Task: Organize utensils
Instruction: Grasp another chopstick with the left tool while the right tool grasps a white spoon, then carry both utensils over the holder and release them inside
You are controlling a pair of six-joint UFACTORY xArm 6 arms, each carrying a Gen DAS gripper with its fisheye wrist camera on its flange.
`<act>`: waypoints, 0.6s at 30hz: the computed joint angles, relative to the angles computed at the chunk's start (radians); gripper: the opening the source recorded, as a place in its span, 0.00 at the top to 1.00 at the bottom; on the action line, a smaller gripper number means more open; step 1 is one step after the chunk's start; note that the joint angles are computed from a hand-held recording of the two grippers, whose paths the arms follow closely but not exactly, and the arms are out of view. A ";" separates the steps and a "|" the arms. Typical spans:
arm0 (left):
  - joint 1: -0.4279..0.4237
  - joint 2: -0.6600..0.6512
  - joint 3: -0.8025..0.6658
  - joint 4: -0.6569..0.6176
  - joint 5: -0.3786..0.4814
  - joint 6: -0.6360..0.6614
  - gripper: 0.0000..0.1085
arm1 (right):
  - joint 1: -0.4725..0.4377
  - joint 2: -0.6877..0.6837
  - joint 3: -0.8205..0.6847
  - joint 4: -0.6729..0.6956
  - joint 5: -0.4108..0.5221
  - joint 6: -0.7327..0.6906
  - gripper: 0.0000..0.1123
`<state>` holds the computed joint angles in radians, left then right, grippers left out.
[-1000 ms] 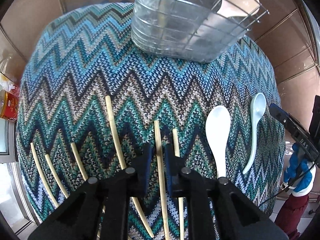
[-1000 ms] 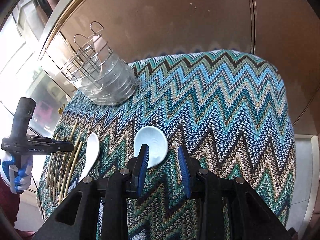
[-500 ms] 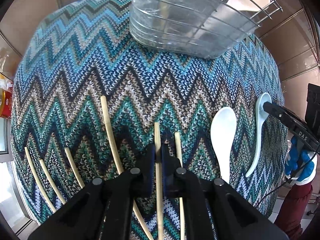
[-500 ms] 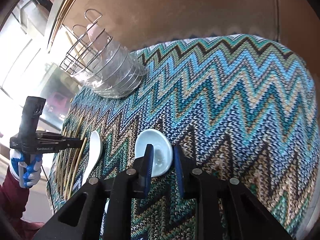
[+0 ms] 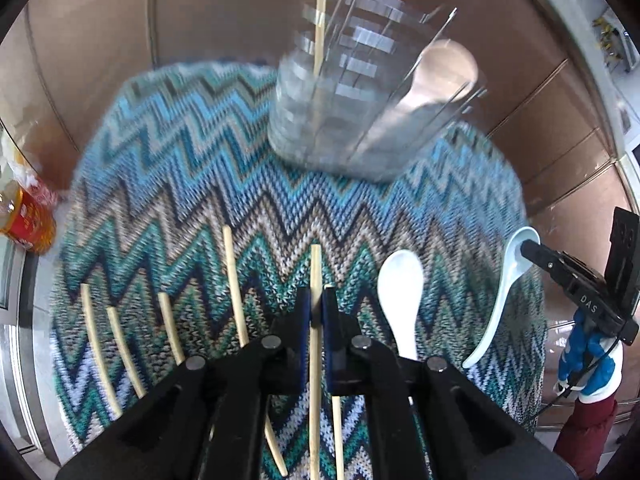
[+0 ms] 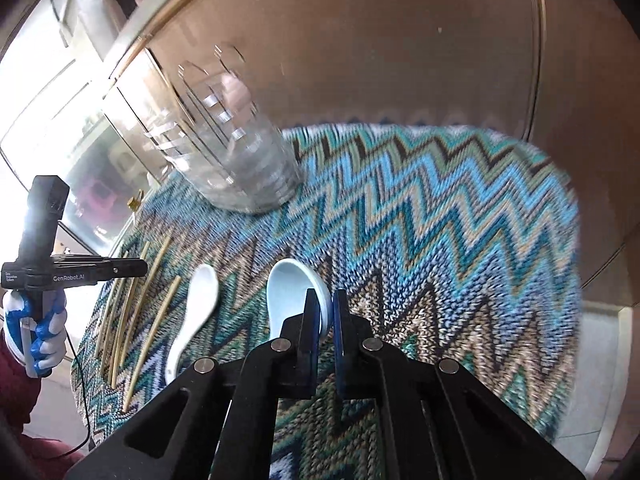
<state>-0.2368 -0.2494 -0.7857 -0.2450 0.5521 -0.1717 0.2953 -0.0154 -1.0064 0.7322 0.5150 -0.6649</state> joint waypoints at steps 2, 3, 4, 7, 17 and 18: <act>0.000 -0.061 0.031 0.008 -0.016 -0.011 0.95 | 0.022 -0.053 0.032 -0.027 -0.037 0.028 0.95; -0.001 -0.090 0.043 0.017 -0.022 -0.021 0.95 | 0.031 -0.075 0.043 -0.038 -0.051 0.039 0.95; 0.000 -0.116 0.051 0.030 -0.029 -0.034 0.95 | 0.046 -0.102 0.057 -0.059 -0.073 0.061 0.95; 0.002 -0.179 0.069 0.061 -0.058 -0.067 0.95 | 0.073 -0.148 0.065 -0.084 -0.112 0.090 0.95; 0.056 -0.204 -0.065 0.151 -0.235 -0.172 0.95 | 0.187 -0.128 -0.038 -0.237 -0.350 0.258 0.95; 0.064 -0.186 -0.093 0.175 -0.266 -0.203 0.95 | 0.196 -0.106 -0.059 -0.295 -0.394 0.315 0.94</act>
